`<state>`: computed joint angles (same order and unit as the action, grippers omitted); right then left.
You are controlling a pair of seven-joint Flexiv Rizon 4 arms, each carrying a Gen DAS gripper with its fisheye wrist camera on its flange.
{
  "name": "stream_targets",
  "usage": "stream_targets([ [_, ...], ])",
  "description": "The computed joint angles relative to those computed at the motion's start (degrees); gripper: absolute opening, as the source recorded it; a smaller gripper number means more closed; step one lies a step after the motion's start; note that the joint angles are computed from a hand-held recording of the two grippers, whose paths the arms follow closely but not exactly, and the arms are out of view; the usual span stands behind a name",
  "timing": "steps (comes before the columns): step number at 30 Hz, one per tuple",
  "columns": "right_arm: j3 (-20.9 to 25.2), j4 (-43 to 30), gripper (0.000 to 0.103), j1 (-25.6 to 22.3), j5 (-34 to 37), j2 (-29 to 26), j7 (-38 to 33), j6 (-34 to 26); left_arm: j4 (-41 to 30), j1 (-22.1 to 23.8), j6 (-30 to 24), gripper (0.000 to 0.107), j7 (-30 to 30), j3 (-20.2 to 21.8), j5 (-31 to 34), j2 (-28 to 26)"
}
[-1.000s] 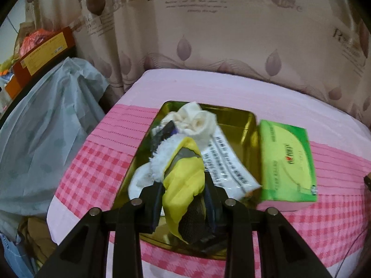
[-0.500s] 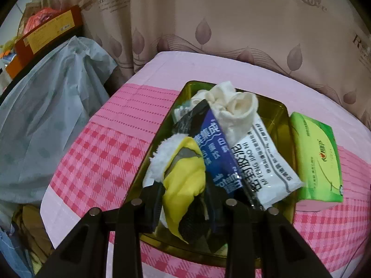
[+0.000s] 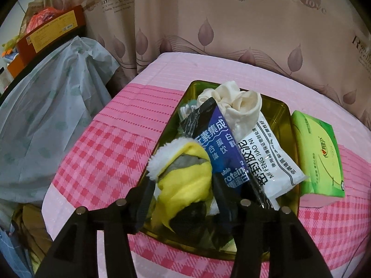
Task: Organize soft objects
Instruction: 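Carry the yellow-black plush toy into the gold tin and open the left gripper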
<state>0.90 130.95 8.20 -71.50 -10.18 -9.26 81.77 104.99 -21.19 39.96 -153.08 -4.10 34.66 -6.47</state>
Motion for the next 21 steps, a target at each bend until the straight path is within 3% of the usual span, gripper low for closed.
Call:
stream_targets([
  [13, 0.09, -0.06, 0.043, 0.08, 0.0, 0.04, 0.1, -0.44, 0.99, -0.84, -1.87, 0.055, -2.44, -1.65, 3.49, 3.51],
  [21, 0.09, -0.05, 0.043, 0.01, 0.0, 0.02, 0.19, -0.31, -0.06, -3.08, -8.36, 0.055, -5.07, -5.42, 11.19, 6.5],
])
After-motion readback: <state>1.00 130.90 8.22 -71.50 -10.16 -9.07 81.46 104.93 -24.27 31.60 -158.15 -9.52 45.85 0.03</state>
